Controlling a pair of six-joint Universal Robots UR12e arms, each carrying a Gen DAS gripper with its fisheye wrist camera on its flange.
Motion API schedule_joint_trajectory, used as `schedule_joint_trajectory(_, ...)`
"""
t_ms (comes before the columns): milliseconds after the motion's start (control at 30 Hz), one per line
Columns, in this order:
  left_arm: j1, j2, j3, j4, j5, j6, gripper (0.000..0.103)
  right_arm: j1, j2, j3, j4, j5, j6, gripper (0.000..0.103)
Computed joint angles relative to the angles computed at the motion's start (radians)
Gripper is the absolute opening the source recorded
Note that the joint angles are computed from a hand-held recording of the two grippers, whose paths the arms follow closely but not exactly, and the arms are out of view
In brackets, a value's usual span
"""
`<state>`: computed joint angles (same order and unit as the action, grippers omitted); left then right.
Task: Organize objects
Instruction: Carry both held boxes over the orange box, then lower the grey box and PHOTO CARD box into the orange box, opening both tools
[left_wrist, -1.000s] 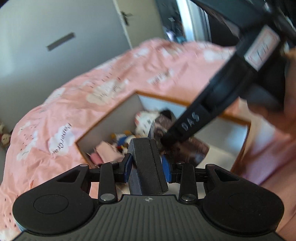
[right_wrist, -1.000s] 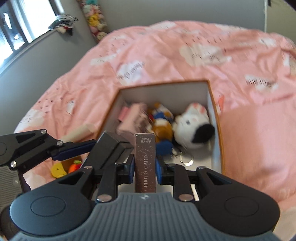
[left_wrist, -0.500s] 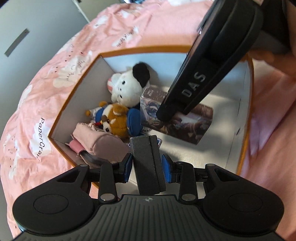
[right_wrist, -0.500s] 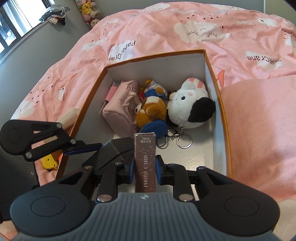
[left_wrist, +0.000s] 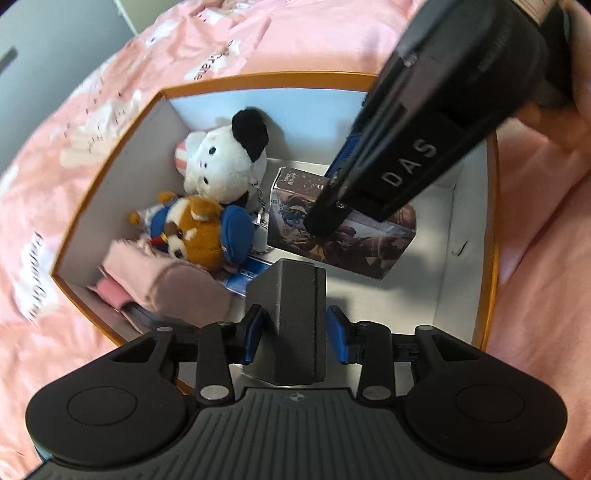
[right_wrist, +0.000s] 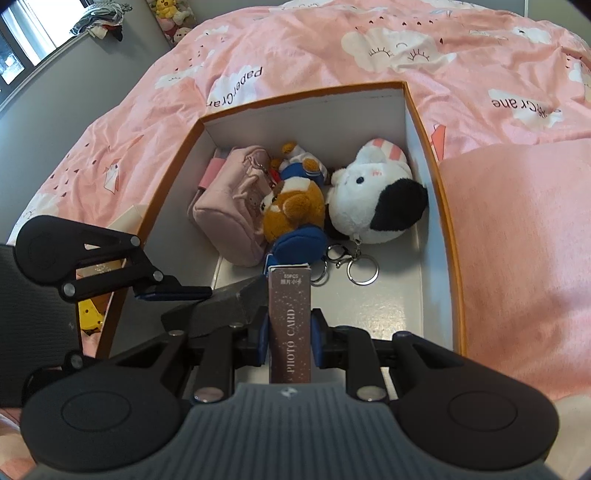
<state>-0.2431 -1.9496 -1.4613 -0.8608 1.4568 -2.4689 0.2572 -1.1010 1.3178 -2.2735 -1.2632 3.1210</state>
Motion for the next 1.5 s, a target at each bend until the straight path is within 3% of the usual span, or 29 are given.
schedule_joint_trajectory(133,0.019,-0.006,0.017,-0.069,-0.078,-0.023,0.055,0.000,0.004,-0.005,0.010,-0.004,0.000,0.024)
schedule_joint_trajectory(300,0.030,-0.015,0.037,-0.101,-0.126,-0.069,0.063,0.002,0.011,-0.017,0.030,-0.023,-0.004,0.024)
schedule_joint_trajectory(600,-0.008,-0.040,0.066,-0.116,0.016,0.030,0.068,-0.006,0.028,-0.038,0.098,0.030,0.044,0.024)
schedule_joint_trajectory(900,-0.022,-0.057,0.086,-0.086,0.165,0.099,0.063,-0.011,0.049,-0.056,0.095,0.069,0.103,0.024)
schedule_joint_trajectory(933,-0.019,-0.056,0.087,-0.090,0.157,0.098,0.063,-0.011,0.053,-0.063,0.101,0.070,0.105,0.024)
schedule_joint_trajectory(1033,0.003,-0.049,0.104,-0.156,0.046,0.076,0.063,-0.011,0.056,-0.070,0.115,0.072,0.100,0.024)
schedule_joint_trajectory(1100,0.006,-0.048,0.111,-0.189,0.010,0.105,0.065,-0.011,0.058,-0.072,0.120,0.077,0.105,0.024)
schedule_joint_trajectory(1233,-0.010,-0.059,0.112,-0.189,0.053,0.161,0.069,-0.014,0.059,-0.069,0.112,0.087,0.128,0.024)
schedule_joint_trajectory(1500,0.004,-0.050,0.103,-0.221,0.018,0.166,0.070,-0.018,0.067,-0.071,0.093,0.118,0.177,0.025)
